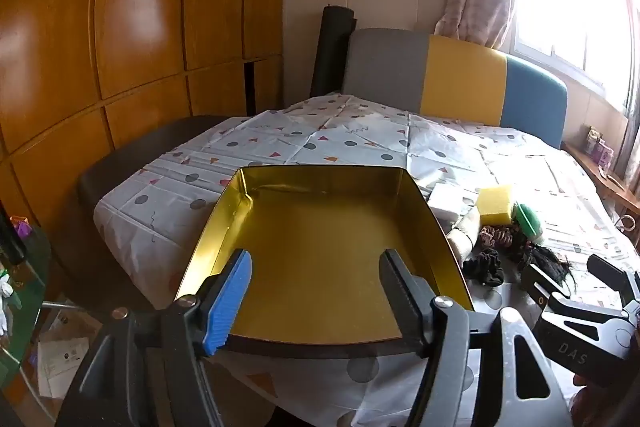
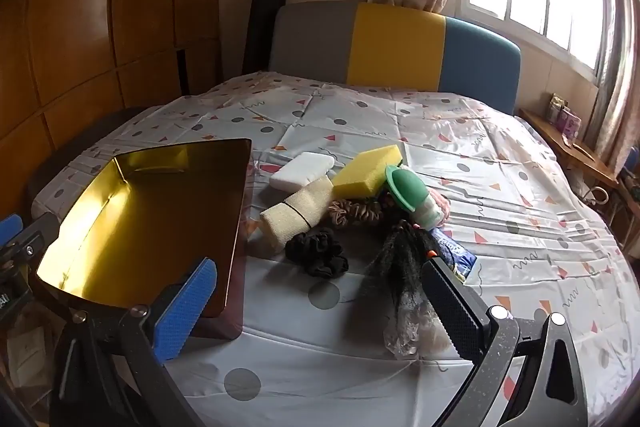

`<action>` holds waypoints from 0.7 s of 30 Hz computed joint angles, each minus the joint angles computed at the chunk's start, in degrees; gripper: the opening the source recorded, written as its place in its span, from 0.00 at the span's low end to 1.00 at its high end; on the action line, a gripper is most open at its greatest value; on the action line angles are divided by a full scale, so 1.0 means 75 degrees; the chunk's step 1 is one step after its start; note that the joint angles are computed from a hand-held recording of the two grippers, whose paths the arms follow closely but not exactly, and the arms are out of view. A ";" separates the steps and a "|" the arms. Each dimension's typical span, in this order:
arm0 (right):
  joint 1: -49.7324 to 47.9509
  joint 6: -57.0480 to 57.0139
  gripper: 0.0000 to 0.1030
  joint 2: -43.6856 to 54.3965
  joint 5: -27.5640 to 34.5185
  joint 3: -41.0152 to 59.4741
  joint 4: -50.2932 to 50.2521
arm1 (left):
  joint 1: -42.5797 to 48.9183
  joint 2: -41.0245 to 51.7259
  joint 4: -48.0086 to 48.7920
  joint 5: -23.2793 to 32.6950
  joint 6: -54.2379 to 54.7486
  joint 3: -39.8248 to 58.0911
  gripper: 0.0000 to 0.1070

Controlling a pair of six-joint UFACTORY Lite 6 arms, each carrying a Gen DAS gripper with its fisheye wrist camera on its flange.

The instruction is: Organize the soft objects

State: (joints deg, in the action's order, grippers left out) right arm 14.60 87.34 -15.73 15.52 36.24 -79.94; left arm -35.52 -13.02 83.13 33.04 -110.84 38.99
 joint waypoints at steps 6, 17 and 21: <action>0.0194 -0.0291 1.00 -0.0027 0.0206 0.0114 0.0395 | 0.0053 0.0002 -0.0009 -0.0051 -0.0104 -0.0029 0.63; 0.0276 0.0491 1.00 -0.0211 0.0094 -0.0154 -0.0377 | 0.0188 0.0104 -0.0253 -0.0073 0.0151 -0.0014 0.63; 0.0329 0.0613 1.00 -0.0155 0.0142 -0.0091 -0.0480 | 0.0202 0.0073 -0.0285 -0.0092 0.0204 -0.0038 0.63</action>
